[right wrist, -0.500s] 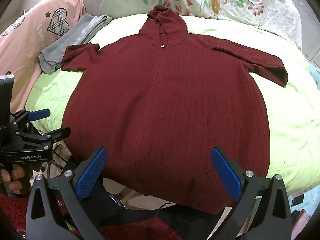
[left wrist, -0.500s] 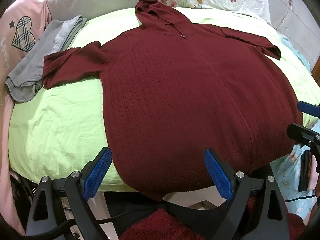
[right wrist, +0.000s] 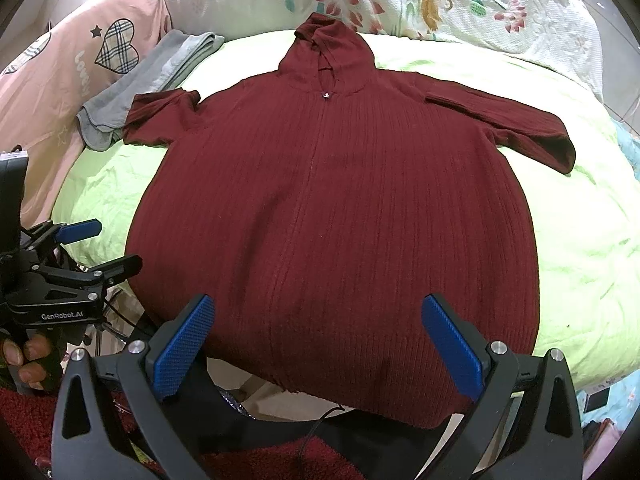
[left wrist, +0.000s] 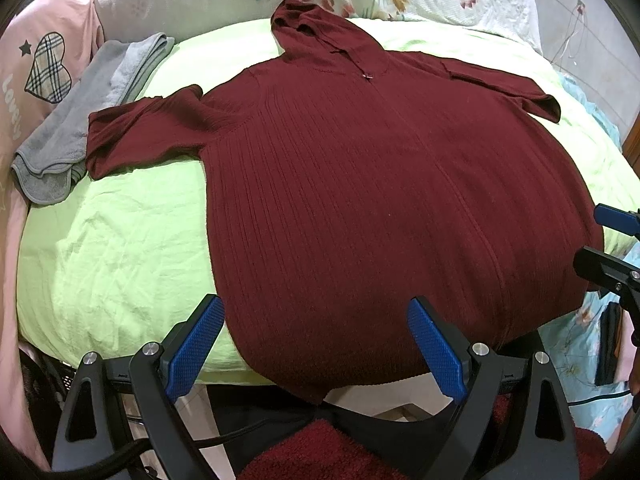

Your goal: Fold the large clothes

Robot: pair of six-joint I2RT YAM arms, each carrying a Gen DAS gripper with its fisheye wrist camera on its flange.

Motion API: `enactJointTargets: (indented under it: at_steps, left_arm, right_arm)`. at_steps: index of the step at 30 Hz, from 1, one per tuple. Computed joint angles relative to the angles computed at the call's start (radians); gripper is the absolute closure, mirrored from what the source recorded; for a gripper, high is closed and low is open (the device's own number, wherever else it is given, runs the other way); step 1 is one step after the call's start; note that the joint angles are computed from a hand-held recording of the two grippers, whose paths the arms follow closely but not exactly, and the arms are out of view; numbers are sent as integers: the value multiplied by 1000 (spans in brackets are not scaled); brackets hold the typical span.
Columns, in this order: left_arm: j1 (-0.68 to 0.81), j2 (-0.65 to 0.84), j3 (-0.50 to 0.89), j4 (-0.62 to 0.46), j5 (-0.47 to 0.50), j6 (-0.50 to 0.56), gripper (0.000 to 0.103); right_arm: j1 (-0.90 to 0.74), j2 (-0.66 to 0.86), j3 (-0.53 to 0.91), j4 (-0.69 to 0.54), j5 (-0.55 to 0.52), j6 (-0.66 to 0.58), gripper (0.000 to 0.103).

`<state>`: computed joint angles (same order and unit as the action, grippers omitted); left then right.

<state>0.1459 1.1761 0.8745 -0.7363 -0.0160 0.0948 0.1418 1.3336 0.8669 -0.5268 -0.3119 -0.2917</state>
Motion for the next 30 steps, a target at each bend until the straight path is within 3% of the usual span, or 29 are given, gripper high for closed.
enactJointTargets:
  at_steps: [30]
  left_arm:
    - [-3,11,24,-20,-2,-2,9]
  right_arm:
    - [20,-11,-5,2,4,27,0]
